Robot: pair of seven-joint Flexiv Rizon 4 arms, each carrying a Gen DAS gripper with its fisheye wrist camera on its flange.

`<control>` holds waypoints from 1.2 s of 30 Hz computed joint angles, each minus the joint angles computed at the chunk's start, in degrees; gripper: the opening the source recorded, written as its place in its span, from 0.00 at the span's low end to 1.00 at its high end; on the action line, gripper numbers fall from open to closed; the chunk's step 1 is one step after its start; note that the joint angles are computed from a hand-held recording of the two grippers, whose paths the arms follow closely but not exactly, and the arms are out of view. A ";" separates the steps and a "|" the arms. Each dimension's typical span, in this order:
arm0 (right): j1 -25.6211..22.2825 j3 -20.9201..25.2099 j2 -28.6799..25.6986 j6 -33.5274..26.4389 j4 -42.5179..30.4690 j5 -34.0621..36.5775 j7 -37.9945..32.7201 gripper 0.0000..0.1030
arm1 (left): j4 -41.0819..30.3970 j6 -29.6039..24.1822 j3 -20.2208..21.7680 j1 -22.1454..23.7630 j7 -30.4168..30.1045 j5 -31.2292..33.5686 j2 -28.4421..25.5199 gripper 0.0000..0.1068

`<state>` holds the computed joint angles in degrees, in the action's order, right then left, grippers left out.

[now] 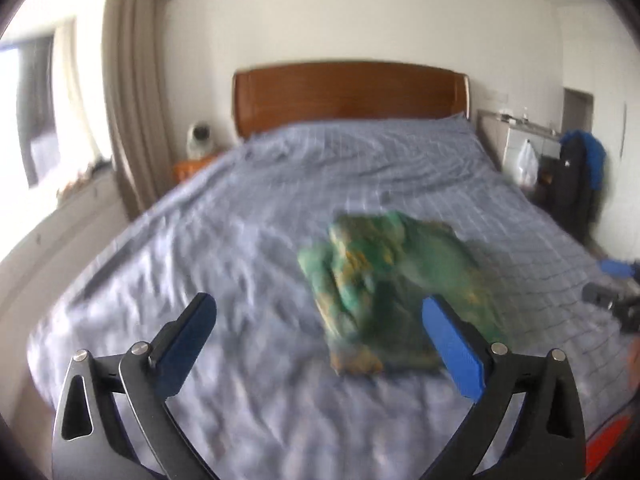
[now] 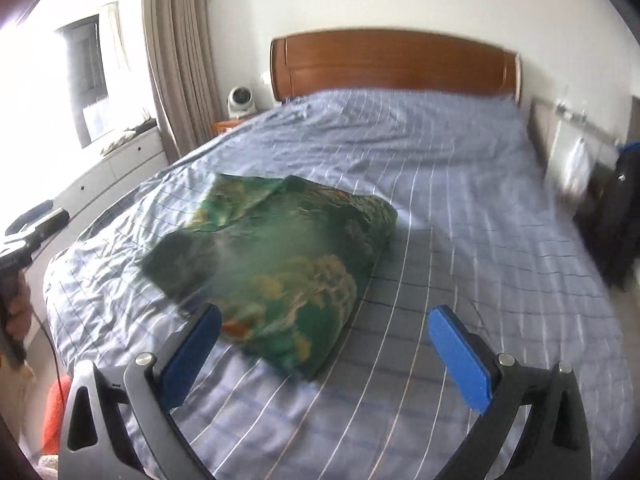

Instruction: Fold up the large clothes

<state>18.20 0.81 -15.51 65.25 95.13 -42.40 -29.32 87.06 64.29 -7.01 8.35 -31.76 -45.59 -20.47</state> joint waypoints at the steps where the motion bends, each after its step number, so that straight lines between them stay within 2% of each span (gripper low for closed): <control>1: 1.50 -1.35 2.32 1.53 3.56 -5.36 6.73 0.99 | 2.69 -0.74 0.30 -0.04 -0.51 -0.52 1.85 0.96; 2: 1.72 -2.12 3.04 3.68 5.51 -9.17 11.68 0.99 | 4.41 0.54 0.29 -0.89 -0.70 -0.88 2.41 0.96; 5: 1.44 -3.59 7.51 9.49 12.20 -26.77 33.65 0.99 | 12.02 6.95 1.23 -2.87 1.92 -1.76 6.40 0.96; 7: 0.71 -1.91 9.70 8.63 14.61 -31.42 40.21 1.00 | 15.65 9.26 1.83 -3.73 4.27 -1.33 8.72 0.96; 9: 0.31 0.75 10.88 5.82 15.63 -29.48 38.51 1.00 | 17.84 10.04 1.81 -4.24 7.19 -2.53 9.96 0.96; 11: 0.09 3.75 11.01 2.43 15.49 -23.52 32.64 1.00 | 19.27 9.58 2.52 -4.87 7.94 -2.95 11.23 0.96; 12: 0.23 5.20 11.01 0.22 15.21 -20.11 29.36 1.00 | 20.02 9.10 3.06 -5.28 7.19 -2.86 11.97 0.96; 13: 1.09 6.88 10.97 -4.40 14.40 -15.35 25.31 1.00 | 20.61 8.36 3.67 -5.58 6.41 -2.59 12.63 0.96; 15: 2.39 8.44 10.91 -10.39 13.37 -11.19 22.63 1.00 | 21.24 5.68 5.11 -5.99 3.59 -0.61 13.78 0.96; 18: 3.30 9.43 11.27 -12.69 13.34 -7.52 20.86 1.00 | 22.42 3.90 6.36 -6.45 2.22 1.42 15.13 0.96; 23: 5.00 10.48 12.30 -17.37 13.62 -7.81 20.35 1.00 | 23.21 3.56 7.64 -7.10 -0.86 5.16 16.22 0.96; 27: 4.68 10.52 13.89 -16.57 15.17 -13.54 26.33 1.00 | 23.63 3.54 7.77 -7.08 -1.03 5.65 16.54 0.96; 33: 5.67 11.50 12.67 -19.94 12.67 -9.86 21.66 1.00 | 24.43 6.14 7.62 -7.46 0.62 4.20 16.65 0.96; 36: 6.11 11.30 11.73 -18.01 11.79 -6.88 21.11 1.00 | 23.49 3.94 8.20 -7.00 -1.16 6.99 16.55 0.96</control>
